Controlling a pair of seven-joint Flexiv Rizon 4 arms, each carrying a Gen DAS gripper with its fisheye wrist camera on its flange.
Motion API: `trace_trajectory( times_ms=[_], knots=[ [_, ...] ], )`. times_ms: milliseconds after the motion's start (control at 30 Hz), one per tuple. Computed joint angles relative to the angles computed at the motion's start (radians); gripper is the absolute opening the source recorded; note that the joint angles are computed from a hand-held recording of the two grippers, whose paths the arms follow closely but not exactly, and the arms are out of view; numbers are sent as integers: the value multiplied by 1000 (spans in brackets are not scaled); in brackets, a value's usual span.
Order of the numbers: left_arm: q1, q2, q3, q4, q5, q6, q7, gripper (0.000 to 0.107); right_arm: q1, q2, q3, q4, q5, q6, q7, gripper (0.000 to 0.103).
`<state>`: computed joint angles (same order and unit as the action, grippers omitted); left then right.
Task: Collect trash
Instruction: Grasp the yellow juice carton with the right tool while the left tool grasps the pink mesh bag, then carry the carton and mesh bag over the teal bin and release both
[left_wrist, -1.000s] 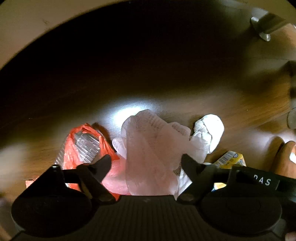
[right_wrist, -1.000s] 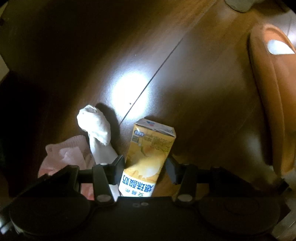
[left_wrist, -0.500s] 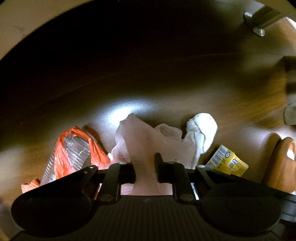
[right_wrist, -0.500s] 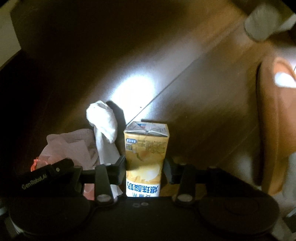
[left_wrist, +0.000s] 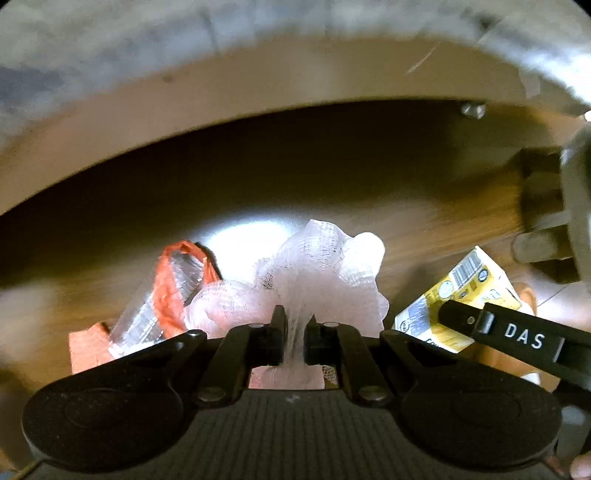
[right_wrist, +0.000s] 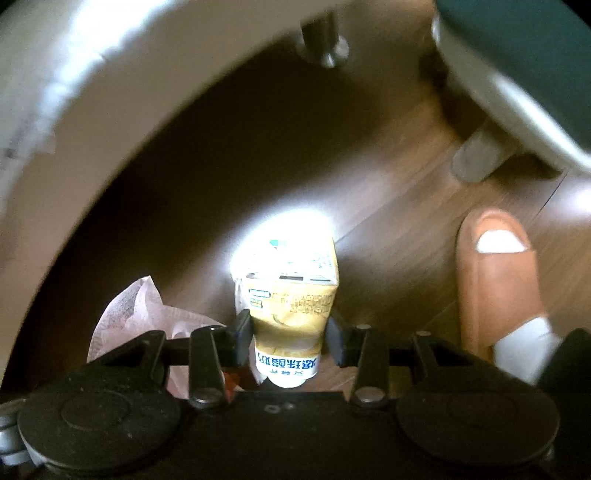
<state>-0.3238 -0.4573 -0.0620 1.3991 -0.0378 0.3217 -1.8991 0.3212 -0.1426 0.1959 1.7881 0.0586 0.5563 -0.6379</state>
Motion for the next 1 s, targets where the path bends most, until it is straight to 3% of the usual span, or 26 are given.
trace_trajectory(
  times_ms=[367, 600, 800, 1000],
  knots=[
    [-16, 178, -5, 15, 36, -14, -52, 8, 0, 227, 14, -19, -11, -80, -69, 41],
    [-27, 274, -27, 1, 61, -22, -129, 8, -16, 346, 13, 4, -52, -44, -99, 41],
    [-33, 302, -46, -76, 103, -39, -156, 8, -44, 419, 1, 1, -85, -16, -124, 41],
    [-65, 261, -69, -227, 151, -36, -155, 8, -79, 446, -37, -45, -113, 14, -227, 41]
  ],
)
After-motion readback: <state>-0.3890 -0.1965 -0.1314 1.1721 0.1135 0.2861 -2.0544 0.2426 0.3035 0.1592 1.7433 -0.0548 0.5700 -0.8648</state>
